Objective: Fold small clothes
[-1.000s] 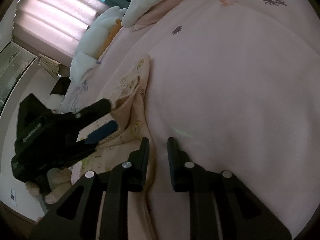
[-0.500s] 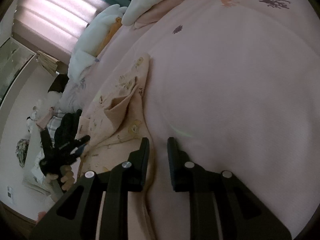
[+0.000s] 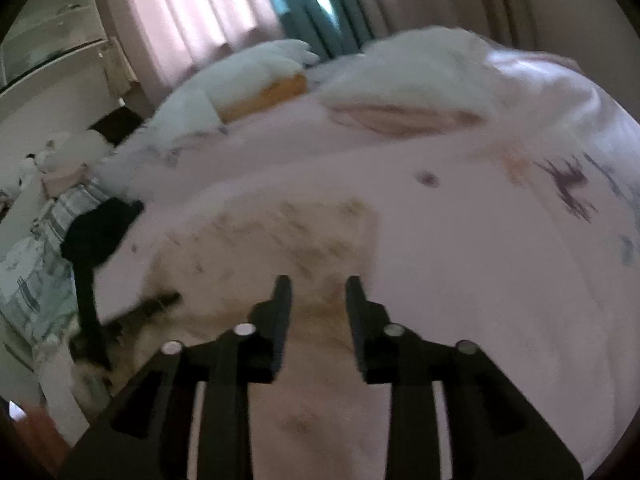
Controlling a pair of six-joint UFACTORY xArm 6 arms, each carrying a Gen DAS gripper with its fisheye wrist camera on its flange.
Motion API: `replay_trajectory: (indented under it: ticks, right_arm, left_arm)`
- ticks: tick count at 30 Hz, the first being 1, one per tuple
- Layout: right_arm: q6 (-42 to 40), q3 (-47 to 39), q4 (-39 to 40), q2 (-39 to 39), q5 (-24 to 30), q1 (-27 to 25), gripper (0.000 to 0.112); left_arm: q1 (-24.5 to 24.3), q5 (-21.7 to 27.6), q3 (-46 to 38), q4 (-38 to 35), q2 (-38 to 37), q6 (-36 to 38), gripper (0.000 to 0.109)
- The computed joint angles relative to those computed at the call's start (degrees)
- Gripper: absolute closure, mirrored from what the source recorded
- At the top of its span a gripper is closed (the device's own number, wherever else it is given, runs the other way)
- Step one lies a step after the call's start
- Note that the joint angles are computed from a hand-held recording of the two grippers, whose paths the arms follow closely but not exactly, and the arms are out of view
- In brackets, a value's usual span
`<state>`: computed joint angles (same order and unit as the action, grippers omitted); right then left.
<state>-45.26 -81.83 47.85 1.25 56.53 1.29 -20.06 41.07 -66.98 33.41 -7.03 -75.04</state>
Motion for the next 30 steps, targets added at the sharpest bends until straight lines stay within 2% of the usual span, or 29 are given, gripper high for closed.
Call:
replay_trajectory:
  ticks: [2, 4, 5, 6, 7, 8, 9, 12, 15, 18, 19, 21, 22, 23, 24, 25, 26, 28, 30]
  right_arm:
    - [3.1, -5.0, -3.5, 4.5, 1.8, 3.1, 0.08]
    - [10.6, -10.1, -14.8, 10.2, 3.8, 6.9, 0.081]
    - [12.4, -9.9, -19.4, 11.4, 3.2, 8.2, 0.086]
    - [11.9, -7.3, -21.6, 11.4, 0.4, 8.9, 0.089]
    - [9.2, -3.1, -21.5, 9.0, -4.8, 9.2, 0.09]
    - [5.8, 0.4, -19.0, 6.8, -7.6, 8.9, 0.09]
    - [4.8, 2.0, -18.5, 5.7, -8.0, 8.5, 0.09]
    - [2.6, 2.1, -16.1, 4.8, -4.6, 6.1, 0.09]
    - [3.7, 0.3, -12.0, 5.7, 1.0, 3.0, 0.09]
    - [2.9, 1.3, -10.2, 4.7, 3.7, 1.0, 0.093]
    - [3.6, 3.1, -12.1, 3.1, 2.9, 1.4, 0.098]
    - [3.2, 7.2, -16.6, -0.2, -1.2, 1.8, 0.099]
    - [2.9, 7.9, -17.2, -1.0, -1.7, 1.7, 0.099]
    - [3.2, 8.4, -17.9, -1.8, -1.3, 1.1, 0.098]
    - [3.3, 8.5, -17.6, -2.6, 0.1, 0.1, 0.093]
    - [5.0, 9.1, -19.5, -3.9, 0.8, -0.7, 0.079]
    - [5.9, 9.8, -21.8, -4.9, 1.0, -1.5, 0.066]
    - [4.3, 12.0, -22.2, -8.0, 2.5, -3.9, 0.055]
    - [3.4, 13.1, -22.8, -10.6, 6.2, -6.4, 0.052]
  left_arm:
    - [0.0, -0.3, 0.4, 0.2, -0.2, -0.3, 0.056]
    - [0.0, -0.7, 0.8, 0.2, -0.5, -0.5, 0.056]
    - [0.3, -1.1, 1.5, 0.0, -1.0, -0.3, 0.056]
    - [0.3, -1.3, 1.7, 0.1, -1.2, -0.4, 0.056]
    - [0.4, -1.5, 1.8, -0.1, -1.3, -0.3, 0.056]
    - [0.5, -1.5, 1.8, -0.2, -1.3, -0.3, 0.056]
    - [0.4, -1.2, 1.6, -0.2, -1.2, -0.1, 0.056]
    - [-0.5, 2.6, -0.8, -0.9, 0.2, 2.7, 0.056]
    - [-1.9, 6.9, -2.5, -1.5, 0.4, 6.8, 0.056]
    - [-2.4, 8.6, -0.9, -3.3, -2.0, 9.5, 0.056]
    - [-2.5, 9.5, 0.0, -4.8, -3.3, 10.9, 0.056]
    - [-2.8, 10.4, 1.4, -6.4, -5.3, 13.1, 0.056]
    - [-3.9, 13.6, 1.3, -6.8, -6.3, 14.2, 0.055]
    - [-5.5, 19.2, -0.5, -6.0, -6.0, 14.0, 0.051]
    - [-7.4, 25.2, -1.5, -4.5, -5.7, 13.5, 0.029]
    - [-9.5, 29.3, -0.5, -2.3, -7.0, 12.3, 0.023]
    - [-10.8, 31.0, 0.3, -1.7, -8.4, 11.4, 0.023]
    - [-12.1, 27.8, 5.7, -5.2, -15.0, 9.4, 0.023]
    - [-12.4, 23.7, 10.2, -10.9, -20.2, 8.9, 0.023]
